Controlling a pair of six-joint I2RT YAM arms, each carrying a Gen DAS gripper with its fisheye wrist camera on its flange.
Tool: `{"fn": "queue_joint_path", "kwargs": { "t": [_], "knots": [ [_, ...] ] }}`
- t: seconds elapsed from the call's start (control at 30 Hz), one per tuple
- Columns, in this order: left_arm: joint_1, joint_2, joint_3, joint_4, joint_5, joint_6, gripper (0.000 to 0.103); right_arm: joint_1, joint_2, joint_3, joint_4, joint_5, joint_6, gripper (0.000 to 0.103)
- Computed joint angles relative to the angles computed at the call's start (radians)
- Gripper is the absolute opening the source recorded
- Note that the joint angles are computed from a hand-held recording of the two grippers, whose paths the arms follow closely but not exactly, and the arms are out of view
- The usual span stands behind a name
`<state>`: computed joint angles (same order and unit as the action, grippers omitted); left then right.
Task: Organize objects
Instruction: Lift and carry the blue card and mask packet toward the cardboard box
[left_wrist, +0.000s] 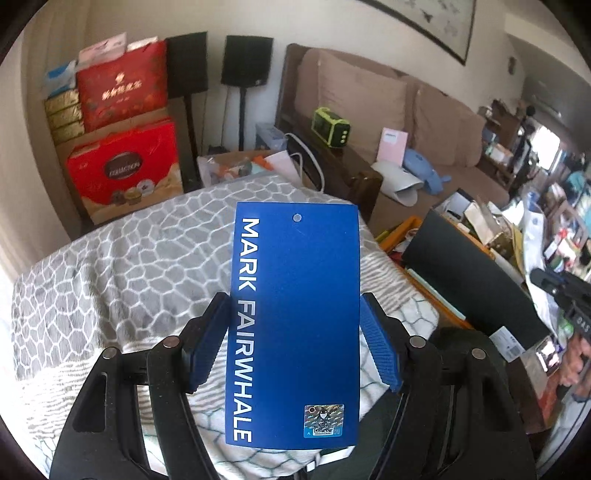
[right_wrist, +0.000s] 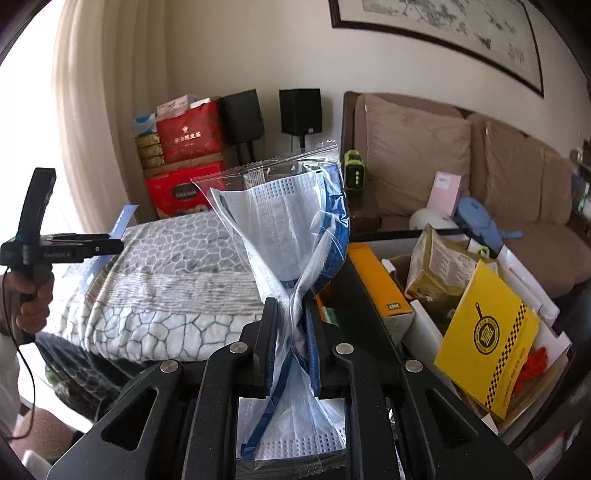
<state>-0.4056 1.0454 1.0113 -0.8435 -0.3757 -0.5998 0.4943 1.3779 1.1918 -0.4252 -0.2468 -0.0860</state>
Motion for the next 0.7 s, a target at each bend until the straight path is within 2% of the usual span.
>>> {"fn": "queue_joint_path", "kwargs": {
  "t": [0.27, 0.47, 0.53, 0.7],
  "knots": [
    [-0.125, 0.141, 0.157, -0.028, -0.06, -0.056, 0.068, -0.068, -0.004, 0.091, -0.01, -0.085, -0.011, 0.013],
    [-0.208, 0.234, 0.29, -0.067, -0.115, -0.058, 0.068, -0.11, 0.016, 0.129, -0.023, -0.031, -0.031, 0.014],
    [-0.234, 0.264, 0.32, -0.068, -0.154, -0.063, 0.068, -0.143, 0.027, 0.144, -0.038, -0.048, -0.018, 0.014],
    [-0.248, 0.328, 0.377, -0.036, -0.14, -0.061, 0.068, -0.224, 0.022, 0.162, -0.056, -0.099, 0.003, 0.014]
  ]
}}
